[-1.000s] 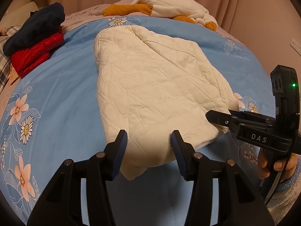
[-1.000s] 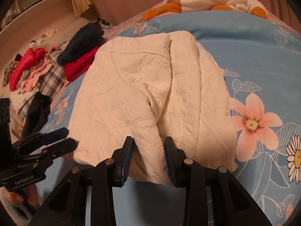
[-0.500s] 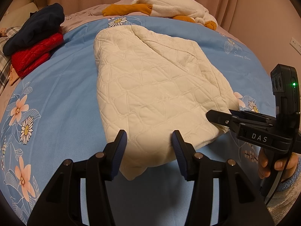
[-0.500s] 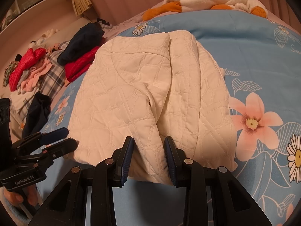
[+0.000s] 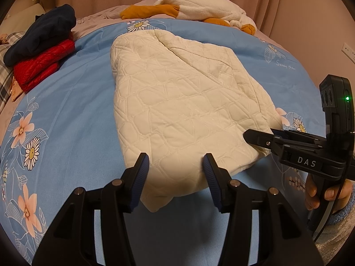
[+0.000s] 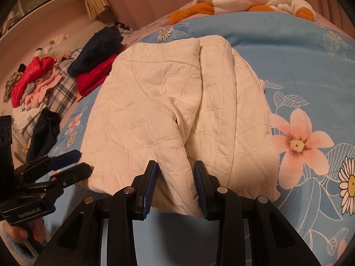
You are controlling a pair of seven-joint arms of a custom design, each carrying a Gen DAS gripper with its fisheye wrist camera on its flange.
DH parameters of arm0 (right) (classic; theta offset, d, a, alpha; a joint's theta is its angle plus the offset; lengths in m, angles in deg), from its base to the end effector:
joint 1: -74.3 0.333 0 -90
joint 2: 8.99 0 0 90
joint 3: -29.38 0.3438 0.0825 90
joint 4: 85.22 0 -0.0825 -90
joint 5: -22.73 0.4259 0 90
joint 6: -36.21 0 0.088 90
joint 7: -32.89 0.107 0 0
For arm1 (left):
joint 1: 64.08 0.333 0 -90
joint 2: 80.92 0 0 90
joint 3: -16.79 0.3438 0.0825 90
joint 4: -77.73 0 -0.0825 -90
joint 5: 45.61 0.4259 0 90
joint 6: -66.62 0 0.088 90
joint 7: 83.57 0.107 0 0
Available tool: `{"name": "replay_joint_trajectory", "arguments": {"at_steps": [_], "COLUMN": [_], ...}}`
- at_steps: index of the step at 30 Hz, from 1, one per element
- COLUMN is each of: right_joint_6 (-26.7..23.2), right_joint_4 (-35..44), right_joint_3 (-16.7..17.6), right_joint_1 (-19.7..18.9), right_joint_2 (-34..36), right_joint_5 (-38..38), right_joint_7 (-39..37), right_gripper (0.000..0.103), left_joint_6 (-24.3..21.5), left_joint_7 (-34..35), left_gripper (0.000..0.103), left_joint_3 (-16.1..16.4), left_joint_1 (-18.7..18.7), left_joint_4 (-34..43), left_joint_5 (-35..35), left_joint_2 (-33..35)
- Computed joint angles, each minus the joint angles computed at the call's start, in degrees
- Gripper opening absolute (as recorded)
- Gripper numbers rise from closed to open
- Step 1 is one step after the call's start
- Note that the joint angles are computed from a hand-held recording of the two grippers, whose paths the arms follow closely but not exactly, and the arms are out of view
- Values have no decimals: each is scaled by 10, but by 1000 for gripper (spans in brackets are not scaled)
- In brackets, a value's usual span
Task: Fold large clothes
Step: 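Press the folded jacket edge flat with both tools' open fingers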
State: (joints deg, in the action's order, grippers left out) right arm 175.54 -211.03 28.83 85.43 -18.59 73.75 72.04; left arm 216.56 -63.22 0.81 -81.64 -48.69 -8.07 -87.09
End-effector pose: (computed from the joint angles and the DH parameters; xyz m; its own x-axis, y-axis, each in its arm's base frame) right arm 0.5560 0.1060 0.5088 0.5502 -0.7658 -0.3330 -0.7343 -0.2538 -0.6296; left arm 0.4758 -0.3362 0.4841 0.0938 -0.9894 0.1108 -0.7667 -0.1428 -0.6259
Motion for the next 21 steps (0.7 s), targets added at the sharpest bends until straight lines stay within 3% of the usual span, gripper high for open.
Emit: {"name": "replay_joint_trajectory", "arguments": {"at_steps": [13,21], "right_joint_6": [-2,-3], "right_joint_4": [1,0], "right_joint_3": [0,-1], "right_joint_1": [-1,-1], "right_joint_2": [1,-1], "right_joint_5": [-1,-2], "right_joint_7": [0,0], "right_gripper": [34,34], "left_joint_6": [-2,-9], "left_joint_7": [-1,1], "left_gripper": [52,60], "left_joint_3": [-1,-1], "left_joint_1": [-1,-3], "left_joint_4": [-2,-7], "left_joint_5": [-2,-11], "left_joint_2": [-3,-9]}}
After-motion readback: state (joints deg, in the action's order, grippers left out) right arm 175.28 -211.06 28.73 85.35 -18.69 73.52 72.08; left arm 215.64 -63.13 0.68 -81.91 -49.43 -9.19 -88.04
